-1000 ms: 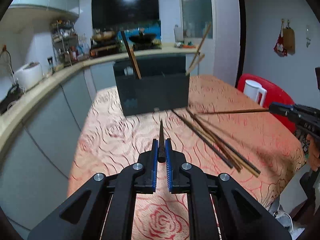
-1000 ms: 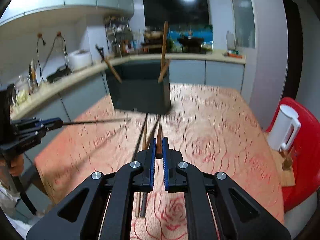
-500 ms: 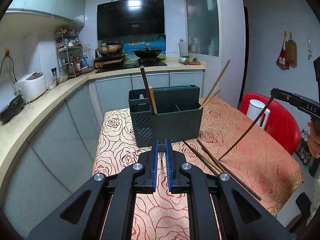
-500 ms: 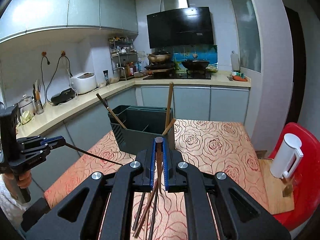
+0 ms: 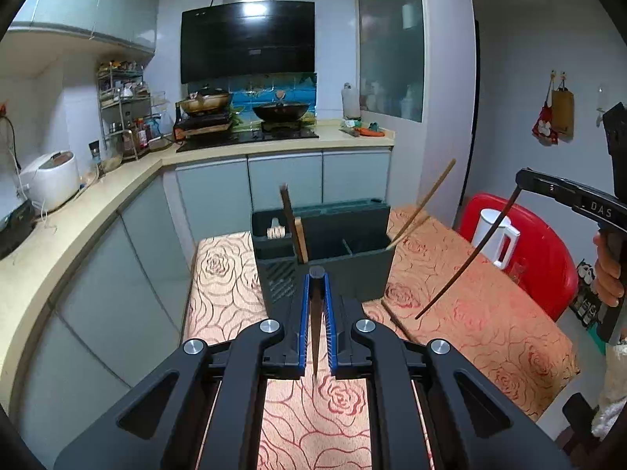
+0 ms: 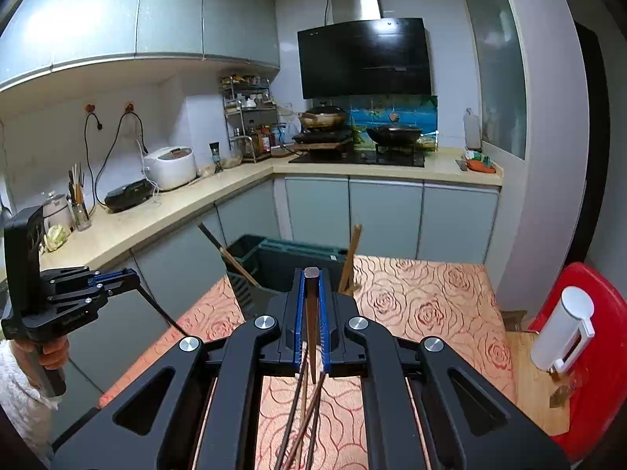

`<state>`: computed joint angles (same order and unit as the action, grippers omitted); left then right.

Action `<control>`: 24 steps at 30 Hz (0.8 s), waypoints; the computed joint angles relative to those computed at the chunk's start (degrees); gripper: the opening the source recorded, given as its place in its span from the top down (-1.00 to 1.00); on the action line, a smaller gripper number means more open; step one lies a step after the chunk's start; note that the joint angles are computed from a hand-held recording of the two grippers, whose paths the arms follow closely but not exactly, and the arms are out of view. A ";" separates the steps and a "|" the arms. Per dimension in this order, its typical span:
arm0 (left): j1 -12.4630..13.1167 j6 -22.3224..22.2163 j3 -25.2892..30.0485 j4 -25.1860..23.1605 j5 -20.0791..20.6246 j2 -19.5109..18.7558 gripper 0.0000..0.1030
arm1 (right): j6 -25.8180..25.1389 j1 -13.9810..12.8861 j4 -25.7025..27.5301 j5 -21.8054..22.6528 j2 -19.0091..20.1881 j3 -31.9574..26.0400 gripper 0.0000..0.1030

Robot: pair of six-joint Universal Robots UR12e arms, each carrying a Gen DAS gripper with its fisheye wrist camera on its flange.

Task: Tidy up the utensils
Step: 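Lift both held chopsticks and carry them over the black caddy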

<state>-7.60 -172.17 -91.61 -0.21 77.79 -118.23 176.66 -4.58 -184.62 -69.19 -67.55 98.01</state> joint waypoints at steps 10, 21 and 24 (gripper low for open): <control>-0.84 1.66 4.74 -1.79 -0.50 0.27 0.86 | -0.69 0.96 2.09 -0.44 -0.24 -4.26 0.86; -3.22 0.39 13.63 -2.87 2.76 -3.01 0.86 | 3.10 1.25 3.33 -1.58 2.24 -10.22 0.86; -3.88 -0.36 16.46 -3.07 3.99 -4.66 0.86 | 3.89 1.45 3.45 -2.93 3.40 -11.84 0.86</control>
